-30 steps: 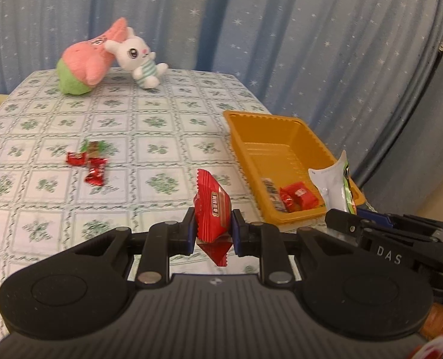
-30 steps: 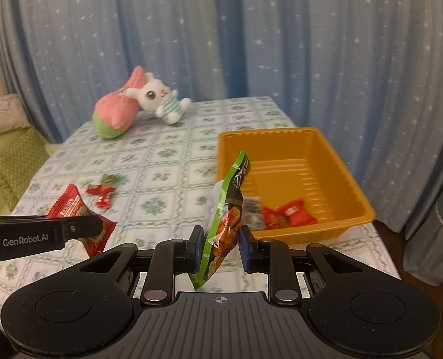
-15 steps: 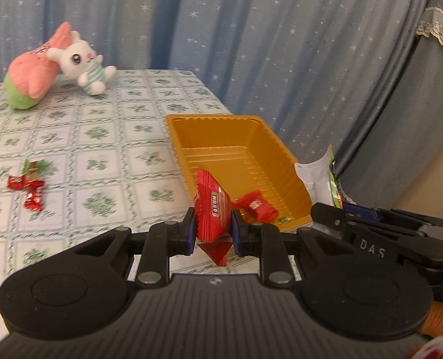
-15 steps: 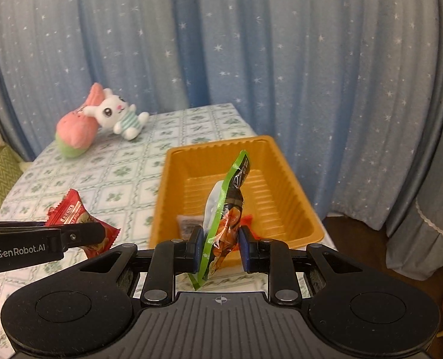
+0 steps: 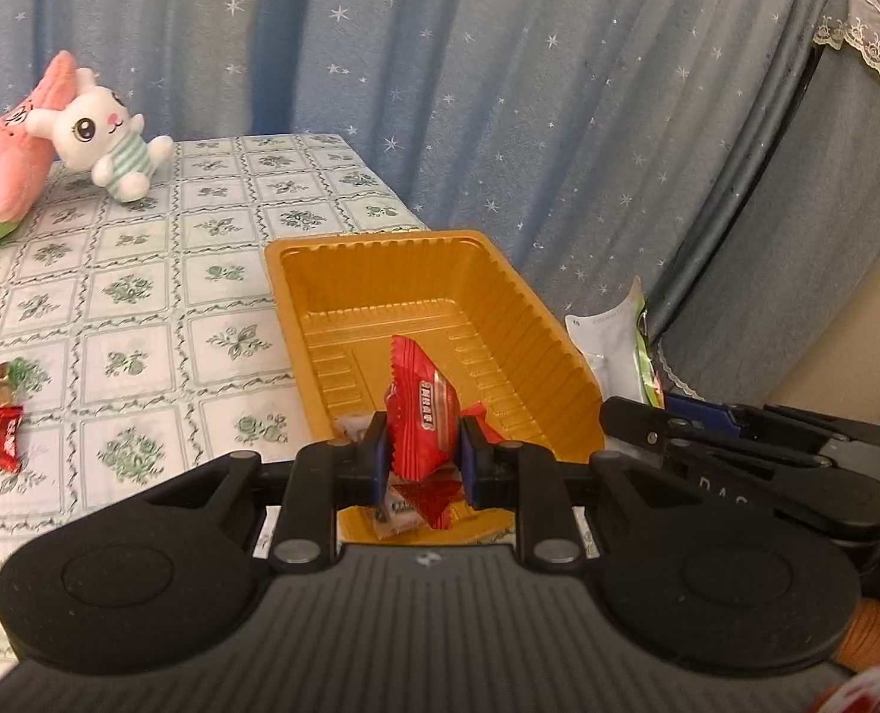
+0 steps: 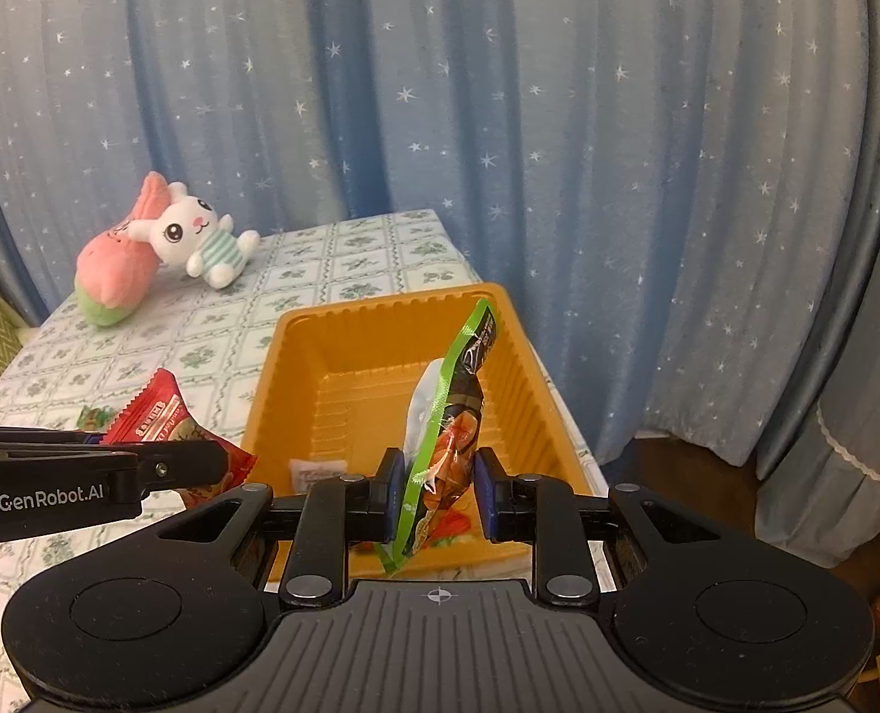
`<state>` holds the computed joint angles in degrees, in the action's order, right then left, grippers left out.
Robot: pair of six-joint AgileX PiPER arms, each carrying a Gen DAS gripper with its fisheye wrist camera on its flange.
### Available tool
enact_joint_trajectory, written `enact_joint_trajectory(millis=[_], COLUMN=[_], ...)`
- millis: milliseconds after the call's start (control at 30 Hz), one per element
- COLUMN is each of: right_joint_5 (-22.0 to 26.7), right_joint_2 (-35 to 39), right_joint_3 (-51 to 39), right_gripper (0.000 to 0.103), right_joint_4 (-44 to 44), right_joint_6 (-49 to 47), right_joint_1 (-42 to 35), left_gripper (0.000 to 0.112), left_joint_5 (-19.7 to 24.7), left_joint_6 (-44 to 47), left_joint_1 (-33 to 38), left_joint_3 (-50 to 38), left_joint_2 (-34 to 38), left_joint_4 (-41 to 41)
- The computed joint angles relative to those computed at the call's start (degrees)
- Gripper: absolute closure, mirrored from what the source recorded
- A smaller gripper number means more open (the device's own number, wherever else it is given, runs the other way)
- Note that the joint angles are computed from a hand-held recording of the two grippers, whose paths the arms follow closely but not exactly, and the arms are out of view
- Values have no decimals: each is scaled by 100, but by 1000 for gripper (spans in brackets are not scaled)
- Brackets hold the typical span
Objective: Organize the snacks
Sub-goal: 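Carry both packets over the orange tray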
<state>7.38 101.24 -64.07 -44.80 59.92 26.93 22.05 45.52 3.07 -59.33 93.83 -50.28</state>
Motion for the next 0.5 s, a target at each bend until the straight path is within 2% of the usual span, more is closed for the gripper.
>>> enact_joint_trajectory(millis=[167,300,500], right_joint_5=[-61,-47,-38], right_joint_2=[240,403,539], right_joint_3=[-277,-474,-627], right_gripper=[78,78,78], right_joint_4=[1366,2110,2744], right_joint_6=[-1491,-2319,-2993], right_joint_1=[-205,-305,-399], left_gripper=[92,92,91], left_joint_5=[20,36,44], left_joint_6=[-186,-326,-567], left_joint_1=[-92,-169,-265], left_joint_3=[-342,-581,-865], left_joint_2=[356,629,952], left_joint_4=[155,329,571])
